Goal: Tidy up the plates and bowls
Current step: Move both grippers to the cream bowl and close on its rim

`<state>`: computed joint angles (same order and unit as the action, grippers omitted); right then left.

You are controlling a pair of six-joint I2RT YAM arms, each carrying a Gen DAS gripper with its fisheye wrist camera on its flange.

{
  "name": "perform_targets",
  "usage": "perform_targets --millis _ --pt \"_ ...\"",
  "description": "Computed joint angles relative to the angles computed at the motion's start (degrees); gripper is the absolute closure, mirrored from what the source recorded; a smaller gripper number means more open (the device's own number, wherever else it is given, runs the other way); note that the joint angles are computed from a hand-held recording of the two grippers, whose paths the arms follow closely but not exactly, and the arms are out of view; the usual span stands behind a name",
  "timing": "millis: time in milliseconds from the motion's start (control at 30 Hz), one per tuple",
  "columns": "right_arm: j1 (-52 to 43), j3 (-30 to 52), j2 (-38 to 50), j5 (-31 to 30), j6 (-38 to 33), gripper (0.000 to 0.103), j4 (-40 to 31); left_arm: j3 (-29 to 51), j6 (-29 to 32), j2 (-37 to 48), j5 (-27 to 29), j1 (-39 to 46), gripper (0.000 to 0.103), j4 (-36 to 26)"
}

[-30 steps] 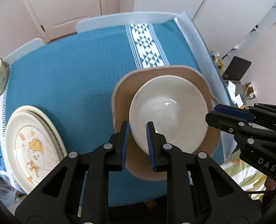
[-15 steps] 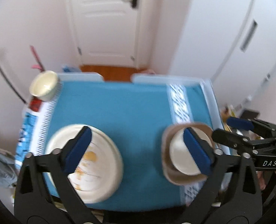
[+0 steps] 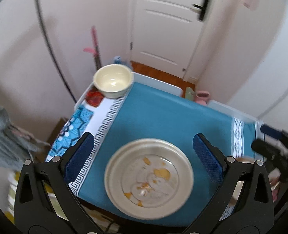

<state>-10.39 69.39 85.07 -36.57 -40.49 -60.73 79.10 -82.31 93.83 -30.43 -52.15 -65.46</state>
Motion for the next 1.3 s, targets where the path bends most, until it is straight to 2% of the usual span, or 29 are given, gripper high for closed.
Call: perform_targets --millis 167,267,367,600,700,767,833,933,1067,1100,1167,1233,1300 --pt "13.33 4.81 3.79 6.65 10.0 0.001 4.74 -12.47 5.12 -9.72 3.85 10.25 0.002 8.94" --pt "20.54 10.43 9.33 9.84 16.06 0.001 6.79 -18.6 10.44 -13.96 7.16 17.98 0.002 15.29" --pt "26.91 17.87 17.52 12.68 21.44 0.001 8.64 -25.14 15.64 -16.04 12.76 26.88 0.002 24.39" --pt "33.45 35.19 38.71 14.35 28.66 0.001 7.59 -33.96 23.54 -8.48 26.46 43.12 0.003 44.06" --pt "35.11 40.89 45.62 14.24 29.83 0.002 6.16 -35.25 25.71 -3.38 30.65 46.47 0.014 50.76" --pt "35.97 43.97 49.32 13.3 30.08 0.006 5.44 -35.06 26.68 -0.17 32.99 47.65 0.026 53.46" --pt "36.39 47.78 53.01 12.25 30.62 0.019 3.64 -34.26 27.55 2.91 34.56 48.23 0.031 55.42" --pt "36.65 54.14 58.35 10.55 30.7 0.03 0.61 -33.46 28.42 6.18 35.15 48.99 0.04 57.9" --pt "37.34 60.12 62.88 10.5 29.87 0.037 -1.76 -32.08 29.62 9.45 35.86 50.22 0.055 59.18" --pt "37.41 61.5 63.88 9.97 30.03 0.041 -2.4 -31.67 29.99 10.04 35.81 50.42 0.056 59.22" --pt "37.57 64.54 66.04 8.73 30.43 0.05 -3.76 -31.25 30.66 10.97 35.7 50.84 0.072 59.51" --pt "37.52 66.32 67.37 8.23 30.41 0.062 -4.35 -30.9 31.01 11.59 35.14 51.16 0.079 58.91" --pt "37.58 68.15 68.77 7.62 30.45 0.075 -5.27 -31.63 31.12 11.56 35.27 51.38 0.08 60.02"
